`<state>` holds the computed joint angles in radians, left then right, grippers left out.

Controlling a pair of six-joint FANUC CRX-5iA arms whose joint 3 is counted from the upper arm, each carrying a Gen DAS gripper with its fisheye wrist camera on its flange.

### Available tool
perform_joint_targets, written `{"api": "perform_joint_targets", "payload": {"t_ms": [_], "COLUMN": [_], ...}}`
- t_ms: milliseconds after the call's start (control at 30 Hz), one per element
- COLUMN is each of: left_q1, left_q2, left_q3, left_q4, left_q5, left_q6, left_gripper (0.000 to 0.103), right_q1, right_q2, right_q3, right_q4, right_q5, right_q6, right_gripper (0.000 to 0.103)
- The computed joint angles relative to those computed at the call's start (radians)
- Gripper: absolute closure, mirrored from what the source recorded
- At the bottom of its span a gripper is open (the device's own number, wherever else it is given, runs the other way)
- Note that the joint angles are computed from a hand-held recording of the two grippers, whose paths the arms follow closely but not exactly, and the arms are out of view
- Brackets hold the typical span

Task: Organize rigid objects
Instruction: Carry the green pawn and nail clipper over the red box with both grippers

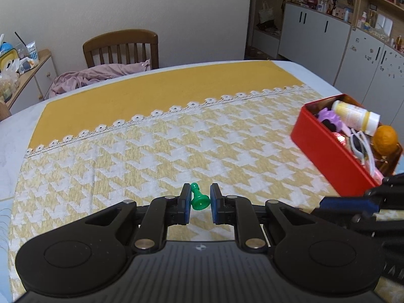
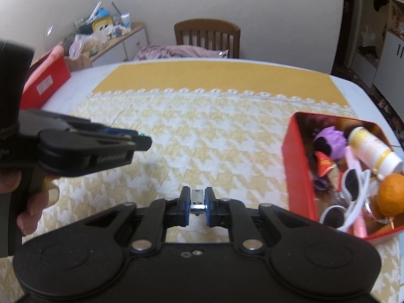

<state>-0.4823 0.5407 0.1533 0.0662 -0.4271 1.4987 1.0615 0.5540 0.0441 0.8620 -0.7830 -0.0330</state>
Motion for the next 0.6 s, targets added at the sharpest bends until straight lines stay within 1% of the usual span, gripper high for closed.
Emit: {"api": "perform_joint_targets", "payload": {"t_ms": [133, 233, 433, 600], "left_q1": [-0.002, -0.004, -0.012, -0.031], "left_q2": [-0.026, -0.042, -0.071, -0.079], "left_q3": [-0.036, -0.051, -0.071, -0.072], "left_q4": [0.042, 0.051, 0.088, 0.141], "left_q5": [0.015, 0.018, 0.019, 0.03], "left_q6": [-0.034, -0.031, -0.073, -0.12], "left_gripper": [0.088, 0.088, 0.088, 0.088], "right_q1": [0.008, 0.009, 0.016, 0.017], "right_q2": [-0.04, -0.066, -0.123, -0.176], "right_q3": [-0.043, -0.077, -0.144, -0.206], "right_q4": [0.039, 0.064, 0.139, 0.179], "right_q5": [-0.009, -0.004, -0.031, -0.068], "right_q6": [-0.046, -0.084, -0.16, -0.211], "right_gripper": [0.093, 0.093, 0.093, 0.093]}}
